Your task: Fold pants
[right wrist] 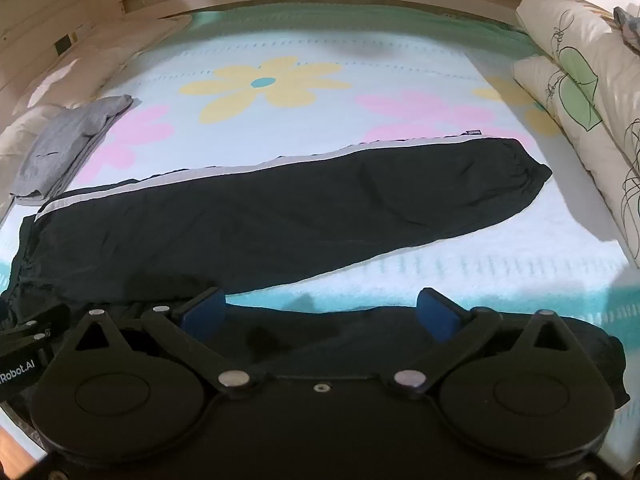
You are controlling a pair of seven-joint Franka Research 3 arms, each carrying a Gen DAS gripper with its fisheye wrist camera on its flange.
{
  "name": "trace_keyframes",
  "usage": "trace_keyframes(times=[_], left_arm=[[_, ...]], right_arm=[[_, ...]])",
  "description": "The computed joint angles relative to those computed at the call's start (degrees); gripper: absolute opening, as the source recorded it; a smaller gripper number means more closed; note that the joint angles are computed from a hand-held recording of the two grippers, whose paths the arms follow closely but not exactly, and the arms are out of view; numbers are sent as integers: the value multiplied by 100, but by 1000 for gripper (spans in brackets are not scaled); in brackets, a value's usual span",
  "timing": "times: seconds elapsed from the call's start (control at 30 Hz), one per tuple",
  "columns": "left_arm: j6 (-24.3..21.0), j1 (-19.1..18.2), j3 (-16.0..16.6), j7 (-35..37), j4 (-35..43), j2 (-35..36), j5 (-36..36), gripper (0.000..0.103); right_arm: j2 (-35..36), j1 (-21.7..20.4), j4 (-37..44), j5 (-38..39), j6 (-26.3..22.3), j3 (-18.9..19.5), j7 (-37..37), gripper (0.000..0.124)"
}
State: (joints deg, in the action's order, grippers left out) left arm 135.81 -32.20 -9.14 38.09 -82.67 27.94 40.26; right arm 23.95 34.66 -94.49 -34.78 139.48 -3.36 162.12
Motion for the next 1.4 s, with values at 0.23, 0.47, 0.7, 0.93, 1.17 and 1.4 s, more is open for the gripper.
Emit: trace_keyframes(times=[0.23, 0.47, 0.7, 0.93, 1.17, 1.4], left_arm=[[45, 9, 6, -35, -95, -54, 27, 79], [51, 5, -18, 67, 11, 65, -6, 79], [76, -10, 5, 107, 8, 65, -32, 79], [48, -25, 8, 117, 54, 94, -59, 79], [58, -42, 14, 106, 71, 118, -53, 79], [51, -67, 20, 82, 111, 151, -45, 79]], right_arm=[[12, 1, 11, -8, 13, -16, 17, 101], [11, -9, 1, 23, 45, -16, -21, 101], [47, 4, -15, -1, 94, -30, 12, 101], [48, 4, -17, 62, 105, -28, -38, 101], [36, -3, -48, 97, 140, -19, -84, 101], [39, -9, -49, 144, 168, -21, -154, 101]])
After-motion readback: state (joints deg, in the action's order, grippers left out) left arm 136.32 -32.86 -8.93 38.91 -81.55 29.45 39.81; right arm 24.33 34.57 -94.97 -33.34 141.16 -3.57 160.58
